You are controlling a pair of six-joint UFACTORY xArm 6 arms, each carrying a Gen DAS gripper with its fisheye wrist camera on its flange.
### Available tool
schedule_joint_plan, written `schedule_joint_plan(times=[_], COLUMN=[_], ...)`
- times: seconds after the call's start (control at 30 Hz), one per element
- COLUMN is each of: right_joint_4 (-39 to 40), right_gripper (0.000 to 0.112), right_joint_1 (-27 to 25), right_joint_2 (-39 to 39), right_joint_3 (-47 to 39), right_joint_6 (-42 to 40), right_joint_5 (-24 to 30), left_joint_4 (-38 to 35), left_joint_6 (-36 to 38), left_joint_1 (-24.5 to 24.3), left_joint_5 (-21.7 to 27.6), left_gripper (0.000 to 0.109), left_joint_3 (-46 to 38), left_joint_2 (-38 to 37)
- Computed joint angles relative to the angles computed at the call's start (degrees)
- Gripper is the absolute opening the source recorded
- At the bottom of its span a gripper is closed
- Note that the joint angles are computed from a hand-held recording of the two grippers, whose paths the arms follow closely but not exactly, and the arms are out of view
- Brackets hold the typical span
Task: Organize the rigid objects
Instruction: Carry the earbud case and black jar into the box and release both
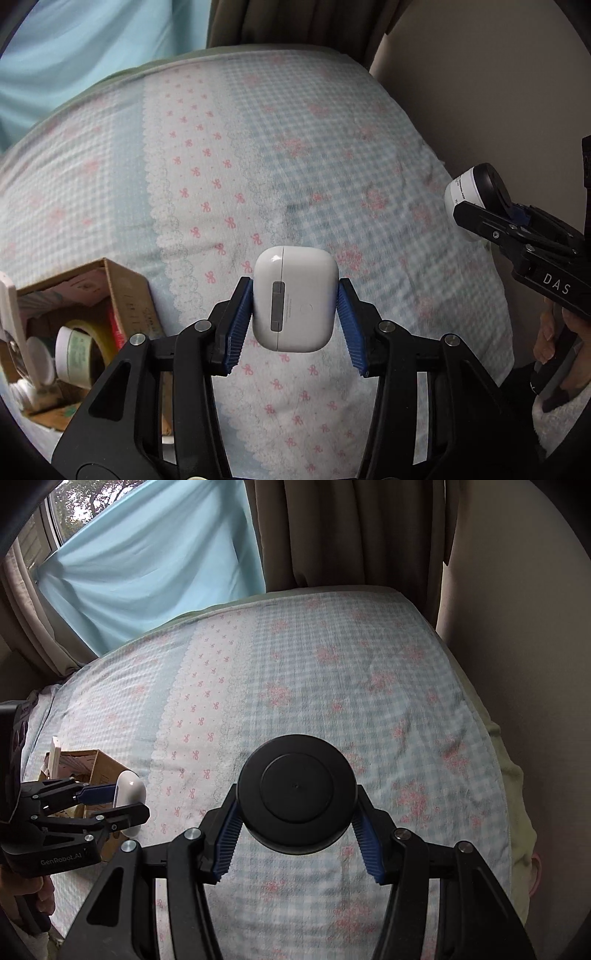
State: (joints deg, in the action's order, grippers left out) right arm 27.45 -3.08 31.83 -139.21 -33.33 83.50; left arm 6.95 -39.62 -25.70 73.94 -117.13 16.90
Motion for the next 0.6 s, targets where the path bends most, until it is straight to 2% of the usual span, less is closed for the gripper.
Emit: schedule_joint_plan(times=[0.23,0.43,0.6], right_joint_4=[-0.25,-0.51,-0.78], right_gripper=[0.052,0.052,0.052], right_joint_1=[5.01,12.84,20.28], right_joint_2=[-12.15,-20.48,-24.1], right_joint_3=[8.33,15.69,20.77], right_joint_6=[3.69,10.44,16.54], right_joint_5=[1.85,1.94,0.81], left_joint_4=[0.56,-0.96,-3.43], left_joint_6=[0.96,4.86,11.33], left_joint_1=[2.62,8.76,15.75], left_joint_5=[3.37,7.03,9.98], left_gripper=[0.042,0.042,0.042], left_joint_3=[11.16,23.09,30.86], left_joint_2=[-16.65,-31.53,-40.39])
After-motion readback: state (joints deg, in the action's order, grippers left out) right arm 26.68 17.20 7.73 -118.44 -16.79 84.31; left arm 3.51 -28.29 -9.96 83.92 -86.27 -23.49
